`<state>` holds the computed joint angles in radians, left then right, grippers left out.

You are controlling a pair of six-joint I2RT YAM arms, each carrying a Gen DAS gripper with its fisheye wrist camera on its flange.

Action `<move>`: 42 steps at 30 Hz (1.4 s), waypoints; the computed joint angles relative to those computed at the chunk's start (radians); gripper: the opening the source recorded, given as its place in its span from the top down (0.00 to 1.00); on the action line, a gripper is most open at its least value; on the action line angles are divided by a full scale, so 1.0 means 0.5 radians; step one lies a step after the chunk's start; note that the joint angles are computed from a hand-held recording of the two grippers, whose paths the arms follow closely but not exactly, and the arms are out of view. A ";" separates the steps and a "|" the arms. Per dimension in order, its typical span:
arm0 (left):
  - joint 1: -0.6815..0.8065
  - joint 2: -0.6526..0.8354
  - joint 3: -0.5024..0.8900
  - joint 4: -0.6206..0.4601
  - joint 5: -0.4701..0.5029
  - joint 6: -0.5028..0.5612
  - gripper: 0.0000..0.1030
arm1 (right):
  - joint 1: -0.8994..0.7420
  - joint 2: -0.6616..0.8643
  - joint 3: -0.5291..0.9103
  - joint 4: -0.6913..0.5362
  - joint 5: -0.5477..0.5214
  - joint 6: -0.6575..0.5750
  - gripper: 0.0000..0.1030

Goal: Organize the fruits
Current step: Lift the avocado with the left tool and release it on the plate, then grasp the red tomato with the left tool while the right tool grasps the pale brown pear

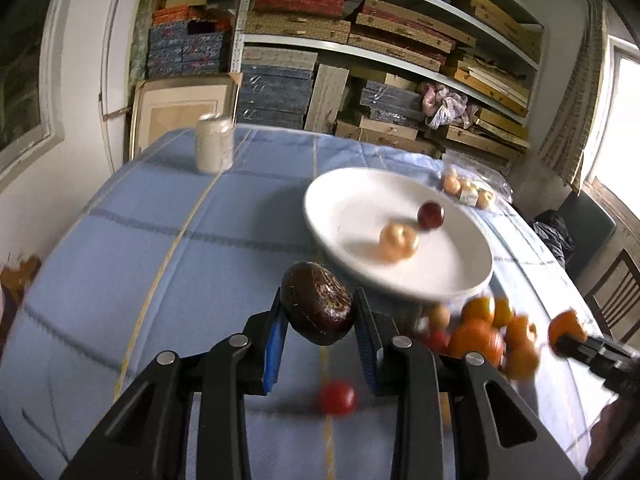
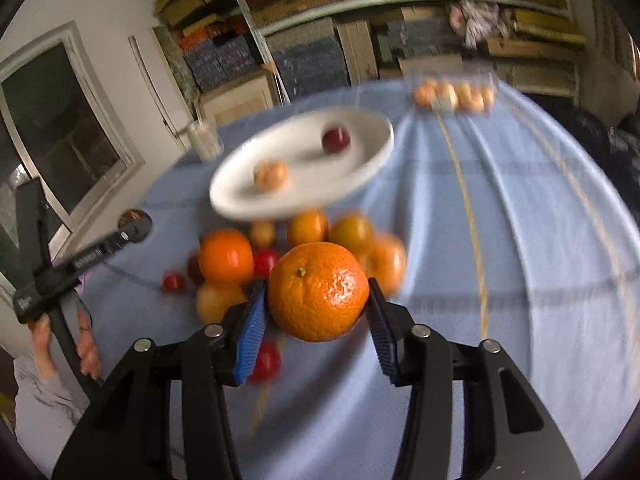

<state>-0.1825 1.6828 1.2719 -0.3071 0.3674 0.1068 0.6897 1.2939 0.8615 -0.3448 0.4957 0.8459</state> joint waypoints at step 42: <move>0.155 -0.234 -0.470 0.073 -0.108 0.125 0.22 | 0.387 -0.498 -0.584 0.081 0.481 0.612 0.12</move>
<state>-0.1049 1.5657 1.0368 -0.2705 0.3135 0.1693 0.8831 1.0452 0.5696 -0.3043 0.7362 1.1519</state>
